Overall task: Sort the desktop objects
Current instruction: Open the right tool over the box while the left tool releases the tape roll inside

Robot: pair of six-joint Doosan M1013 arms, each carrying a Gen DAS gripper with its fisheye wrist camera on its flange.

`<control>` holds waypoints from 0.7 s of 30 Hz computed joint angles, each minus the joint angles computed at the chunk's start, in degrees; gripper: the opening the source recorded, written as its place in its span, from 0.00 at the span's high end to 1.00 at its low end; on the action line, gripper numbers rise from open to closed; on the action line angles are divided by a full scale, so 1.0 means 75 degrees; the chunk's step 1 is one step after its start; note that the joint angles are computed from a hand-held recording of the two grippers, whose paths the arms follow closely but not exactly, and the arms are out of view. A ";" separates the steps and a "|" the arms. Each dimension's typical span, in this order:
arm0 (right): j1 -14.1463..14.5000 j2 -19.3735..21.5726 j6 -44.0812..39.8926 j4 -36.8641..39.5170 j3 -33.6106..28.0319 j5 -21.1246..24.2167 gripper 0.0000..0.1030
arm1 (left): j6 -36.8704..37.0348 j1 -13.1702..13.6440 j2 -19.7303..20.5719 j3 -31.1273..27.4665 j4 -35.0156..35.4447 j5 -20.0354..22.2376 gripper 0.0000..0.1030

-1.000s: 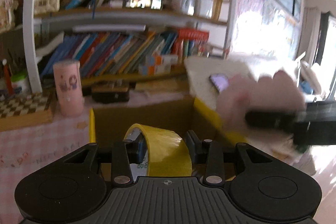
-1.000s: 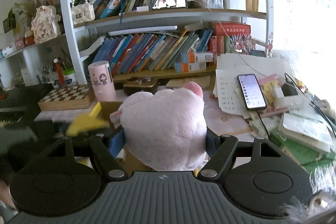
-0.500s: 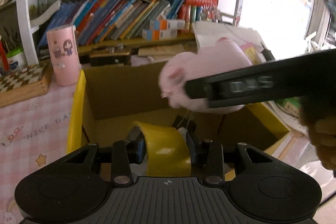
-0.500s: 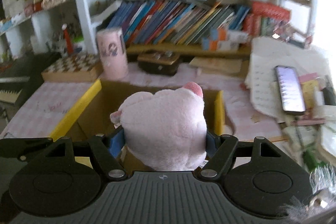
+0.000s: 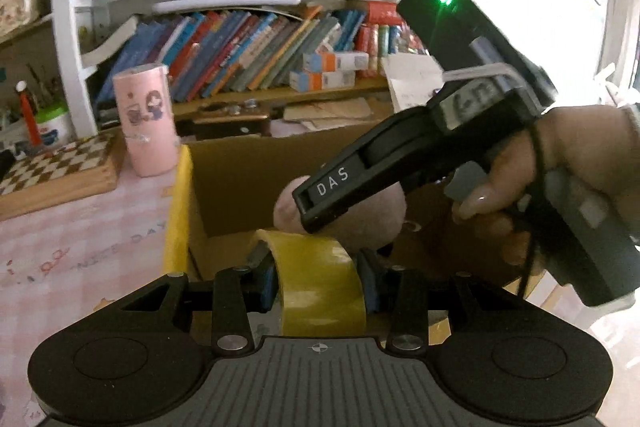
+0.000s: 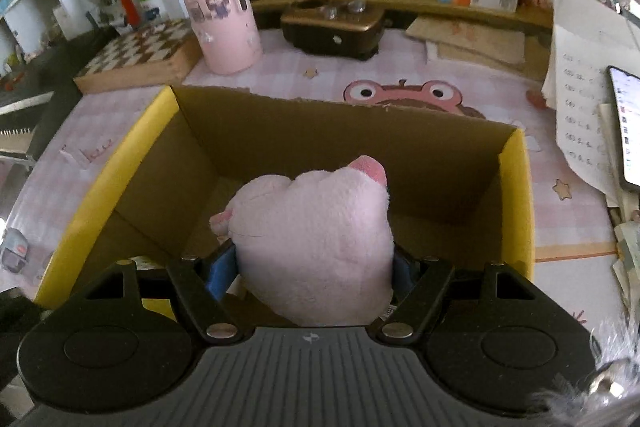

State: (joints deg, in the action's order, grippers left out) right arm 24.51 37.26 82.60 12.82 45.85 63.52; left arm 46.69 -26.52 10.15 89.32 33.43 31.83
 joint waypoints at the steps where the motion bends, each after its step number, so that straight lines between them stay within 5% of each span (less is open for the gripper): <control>1: 0.0002 0.0055 -0.0004 0.0021 -0.0084 0.0089 0.29 | -0.0178 -0.0014 -0.0035 0.0030 0.0121 0.0009 0.61; 4: 0.0004 0.0223 0.0116 0.0083 -0.0333 0.0313 0.27 | -0.0898 -0.0064 -0.0175 0.0185 0.0667 -0.0018 0.59; 10: -0.0041 0.0274 0.0244 0.0497 -0.0462 0.0340 0.18 | -0.2845 -0.0267 -0.0465 0.0532 0.2852 -0.0259 0.31; 21: 0.0018 -0.0765 0.0023 0.0452 0.1073 -0.1708 0.17 | -0.3545 -0.0438 -0.0664 0.0671 0.3623 -0.0127 0.21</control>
